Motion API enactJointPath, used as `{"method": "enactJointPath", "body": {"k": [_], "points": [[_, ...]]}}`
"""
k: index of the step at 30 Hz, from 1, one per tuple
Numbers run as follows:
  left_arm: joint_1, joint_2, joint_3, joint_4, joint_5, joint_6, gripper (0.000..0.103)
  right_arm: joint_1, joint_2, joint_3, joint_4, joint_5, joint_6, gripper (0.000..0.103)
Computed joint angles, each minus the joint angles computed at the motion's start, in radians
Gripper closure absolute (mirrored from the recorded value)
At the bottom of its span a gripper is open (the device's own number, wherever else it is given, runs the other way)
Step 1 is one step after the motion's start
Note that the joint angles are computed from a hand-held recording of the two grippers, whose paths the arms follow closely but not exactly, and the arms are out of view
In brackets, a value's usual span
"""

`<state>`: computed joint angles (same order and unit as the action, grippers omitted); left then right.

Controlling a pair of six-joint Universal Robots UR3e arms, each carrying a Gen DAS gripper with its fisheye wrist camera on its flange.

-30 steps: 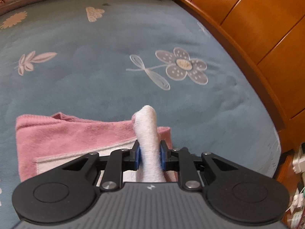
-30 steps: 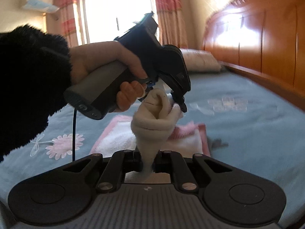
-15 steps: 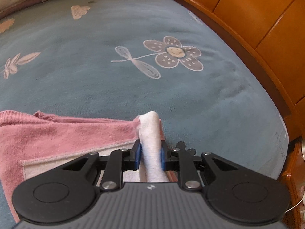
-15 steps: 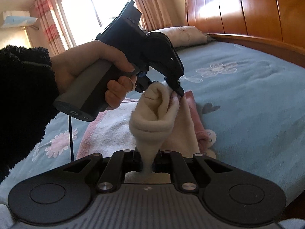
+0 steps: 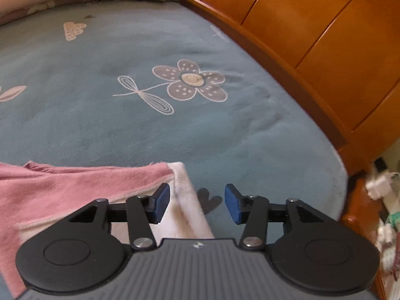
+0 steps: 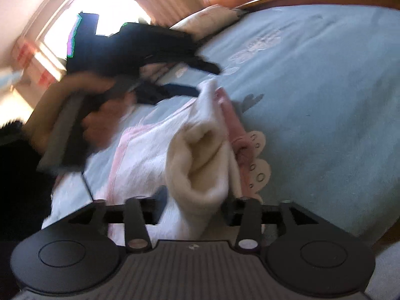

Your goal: Fold clothes

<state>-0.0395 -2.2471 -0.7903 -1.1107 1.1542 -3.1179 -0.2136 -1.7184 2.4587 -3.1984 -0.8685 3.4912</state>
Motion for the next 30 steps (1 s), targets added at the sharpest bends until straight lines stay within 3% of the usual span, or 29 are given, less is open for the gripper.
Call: {"method": "enactJointPath", "body": {"k": [4, 7, 11, 14, 17, 24, 27, 30], "points": [[0.068, 0.204, -0.284, 0.097, -0.019, 0.12, 0.047, -0.042, -0.034, 0.025, -0.014, 0.007, 0.044, 0.046], [0.11, 0.368, -0.503, 0.164, 0.008, 0.246, 0.043, -0.034, -0.106, 0.005, 0.045, -0.061, 0.024, 0.046], [0.159, 0.555, -0.756, 0.267, 0.05, 0.385, 0.036, -0.062, -0.164, -0.029, 0.089, -0.062, -0.034, 0.049], [0.205, 0.66, -0.894, 0.308, 0.039, 0.475, 0.032, -0.016, -0.136, -0.095, 0.083, -0.083, -0.073, 0.061], [0.234, 0.697, -0.966, 0.322, 0.012, 0.508, 0.032, 0.067, -0.045, -0.195, 0.072, -0.11, -0.122, 0.066], [0.278, 0.638, -1.043, 0.42, -0.073, 0.512, 0.03, 0.236, 0.15, -0.376, 0.15, -0.326, -0.205, 0.068], [0.296, 0.592, -1.012, 0.414, -0.105, 0.487, 0.03, 0.203, 0.15, -0.336, 0.198, -0.296, -0.204, 0.09], [0.293, 0.545, -0.96, 0.404, -0.107, 0.466, 0.03, 0.187, 0.136, -0.271, 0.143, -0.278, -0.211, 0.092]]}}
